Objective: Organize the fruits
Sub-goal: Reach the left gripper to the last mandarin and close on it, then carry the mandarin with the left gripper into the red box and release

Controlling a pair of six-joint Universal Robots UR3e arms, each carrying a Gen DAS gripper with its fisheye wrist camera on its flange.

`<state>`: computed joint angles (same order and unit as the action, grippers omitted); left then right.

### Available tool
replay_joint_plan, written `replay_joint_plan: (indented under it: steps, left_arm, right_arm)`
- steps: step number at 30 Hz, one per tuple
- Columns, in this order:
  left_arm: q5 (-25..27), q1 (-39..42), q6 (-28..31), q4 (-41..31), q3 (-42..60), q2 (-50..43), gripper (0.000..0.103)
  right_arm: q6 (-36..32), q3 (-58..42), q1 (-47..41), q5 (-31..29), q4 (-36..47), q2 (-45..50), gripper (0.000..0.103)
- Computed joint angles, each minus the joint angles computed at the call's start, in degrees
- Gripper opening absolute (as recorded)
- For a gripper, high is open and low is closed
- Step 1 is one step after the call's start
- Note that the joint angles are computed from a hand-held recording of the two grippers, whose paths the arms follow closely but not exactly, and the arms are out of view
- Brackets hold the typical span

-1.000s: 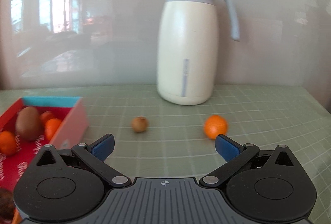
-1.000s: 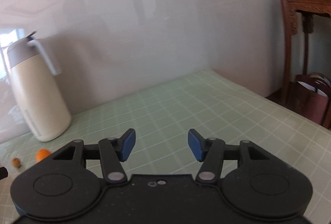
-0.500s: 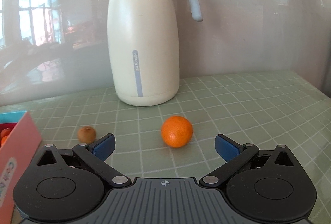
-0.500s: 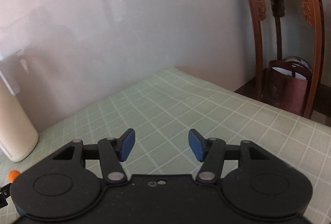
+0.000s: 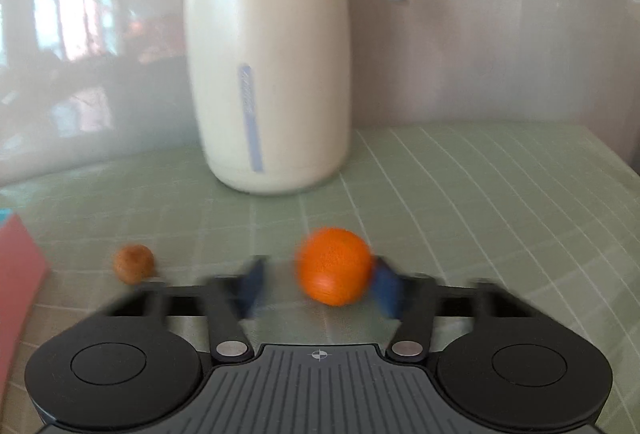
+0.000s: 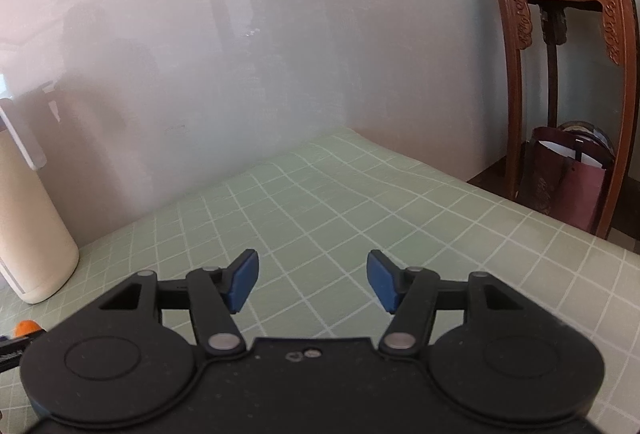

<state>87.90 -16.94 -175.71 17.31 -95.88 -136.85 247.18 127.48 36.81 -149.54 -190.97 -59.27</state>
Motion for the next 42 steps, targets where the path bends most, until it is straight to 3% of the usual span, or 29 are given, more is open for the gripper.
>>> replay_joint_plan:
  steps: [7, 21, 31, 42]
  left_arm:
    - [0.22, 0.23, 1.19, 2.53, -4.98, 2.70, 0.039]
    - [-7.15, 9.08, 5.27, 15.98, -31.56, 20.65, 0.039]
    - [-16.75, 25.19, 9.98, 21.12, -50.88, 34.39, 0.039]
    - [-26.78, 41.34, 15.09, 21.33, -56.97, 38.87, 0.039]
  right_arm:
    - [0.70, -1.62, 0.70, 0.69, 1.59, -0.11, 0.060]
    - [-0.68, -9.83, 4.43, 1.27, 6.13, 2.53, 0.060]
    - [-2.57, -19.15, 6.37, 2.98, 10.04, 5.97, 0.061]
    - [-6.93, -33.49, 8.13, 3.99, 16.11, 12.46, 0.061]
